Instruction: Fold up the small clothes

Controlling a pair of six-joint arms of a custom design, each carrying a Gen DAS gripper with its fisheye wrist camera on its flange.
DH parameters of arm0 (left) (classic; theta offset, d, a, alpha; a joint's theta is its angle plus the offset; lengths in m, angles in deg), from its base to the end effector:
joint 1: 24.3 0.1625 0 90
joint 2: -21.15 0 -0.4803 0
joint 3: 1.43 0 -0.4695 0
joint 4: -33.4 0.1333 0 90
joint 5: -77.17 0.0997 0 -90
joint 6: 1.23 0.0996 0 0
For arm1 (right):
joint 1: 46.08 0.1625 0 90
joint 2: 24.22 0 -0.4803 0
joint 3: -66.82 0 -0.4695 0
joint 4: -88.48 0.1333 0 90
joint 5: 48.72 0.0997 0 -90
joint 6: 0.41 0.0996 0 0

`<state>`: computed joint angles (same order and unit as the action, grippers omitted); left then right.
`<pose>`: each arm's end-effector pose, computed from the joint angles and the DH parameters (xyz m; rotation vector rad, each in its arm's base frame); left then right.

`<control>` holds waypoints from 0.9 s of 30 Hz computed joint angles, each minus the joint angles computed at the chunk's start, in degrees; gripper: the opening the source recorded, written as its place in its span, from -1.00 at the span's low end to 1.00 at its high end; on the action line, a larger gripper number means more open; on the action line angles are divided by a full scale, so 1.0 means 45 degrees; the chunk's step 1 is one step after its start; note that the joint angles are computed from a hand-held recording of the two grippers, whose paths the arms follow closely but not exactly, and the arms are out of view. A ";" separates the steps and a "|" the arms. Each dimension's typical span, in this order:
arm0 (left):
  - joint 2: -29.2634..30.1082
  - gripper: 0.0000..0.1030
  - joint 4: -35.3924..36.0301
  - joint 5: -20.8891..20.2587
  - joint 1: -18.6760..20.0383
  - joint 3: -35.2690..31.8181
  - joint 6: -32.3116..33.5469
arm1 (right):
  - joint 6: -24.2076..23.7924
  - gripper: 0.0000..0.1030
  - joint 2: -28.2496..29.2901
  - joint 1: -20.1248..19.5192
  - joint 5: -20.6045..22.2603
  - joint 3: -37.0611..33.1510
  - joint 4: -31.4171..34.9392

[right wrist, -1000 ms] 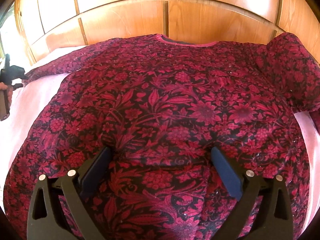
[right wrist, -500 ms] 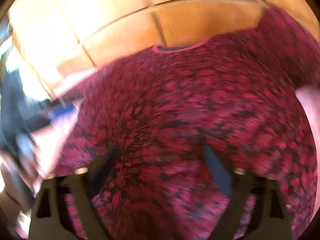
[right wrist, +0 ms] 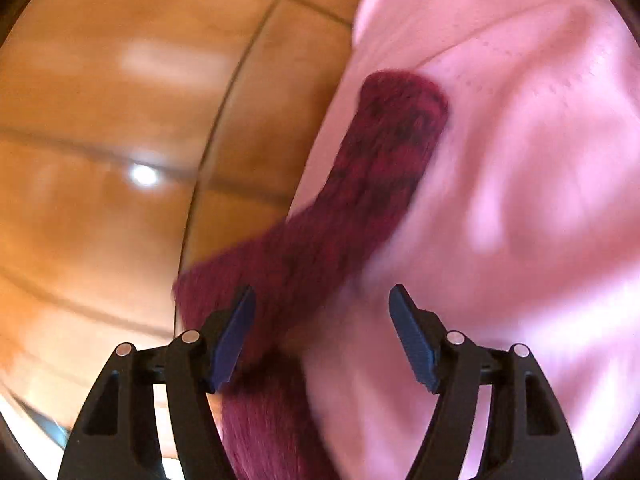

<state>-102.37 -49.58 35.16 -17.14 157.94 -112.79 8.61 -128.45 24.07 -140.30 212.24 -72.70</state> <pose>-0.1161 -0.2235 0.1713 -0.1791 2.3033 -1.1170 -0.0033 -0.3936 0.2825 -0.7494 -2.8674 0.7864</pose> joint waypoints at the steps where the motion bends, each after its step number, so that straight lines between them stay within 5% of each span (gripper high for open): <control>1: 0.0151 0.38 -0.0374 0.0136 0.0190 0.0022 0.0244 | 0.0160 0.34 0.0369 -0.0089 -0.0171 -0.0192 -0.0242; 5: 0.0358 0.42 -0.1045 0.0372 0.0507 0.0073 0.0694 | 0.0625 0.11 0.1902 -0.0041 -0.1057 -0.0908 -0.1084; 7: 0.0561 0.44 -0.1414 0.0434 0.0656 0.0086 0.0947 | 0.0609 -0.22 0.2510 0.0333 -0.1727 -0.1210 -0.1266; 8: 0.0616 0.45 -0.1397 0.0415 0.0660 0.0052 0.0952 | 0.0506 -0.62 0.2834 0.0756 -0.2645 -0.1524 -0.1064; 10: 0.0731 0.46 -0.1552 0.0443 0.0743 0.0035 0.1084 | -0.0250 -0.76 0.3201 0.1606 -0.4511 -0.1916 -0.1526; 13: 0.0524 0.46 -0.1380 0.0404 0.0633 0.0061 0.1084 | -0.2275 -0.78 0.3429 0.2696 -0.6739 -0.1997 -0.3595; 15: 0.0554 0.50 -0.1551 0.0439 0.0685 0.0084 0.1244 | -0.4711 -0.79 0.4169 0.3344 -0.8801 -0.2216 -0.6002; 20: 0.0711 0.54 -0.1639 0.0408 0.0725 0.0044 0.1363 | -0.7493 -0.81 0.5308 0.2778 -1.1127 -0.2404 -0.7352; 25: 0.0794 0.54 -0.1671 0.0388 0.0766 0.0039 0.1411 | -0.8139 -0.73 0.5799 0.2098 -1.1465 -0.2123 -0.7848; 26: 0.0770 0.55 -0.1674 0.0386 0.0762 0.0047 0.1422 | -0.7824 -0.58 0.5538 0.2085 -1.1341 -0.2089 -0.7352; 27: 0.0733 0.56 -0.1705 0.0372 0.0749 0.0057 0.1458 | -0.7404 -0.21 0.5339 0.2117 -1.1302 -0.2195 -0.6669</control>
<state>-99.07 -57.26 36.83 -13.77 158.19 -106.23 -24.71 -104.43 33.60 -191.16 202.36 -102.71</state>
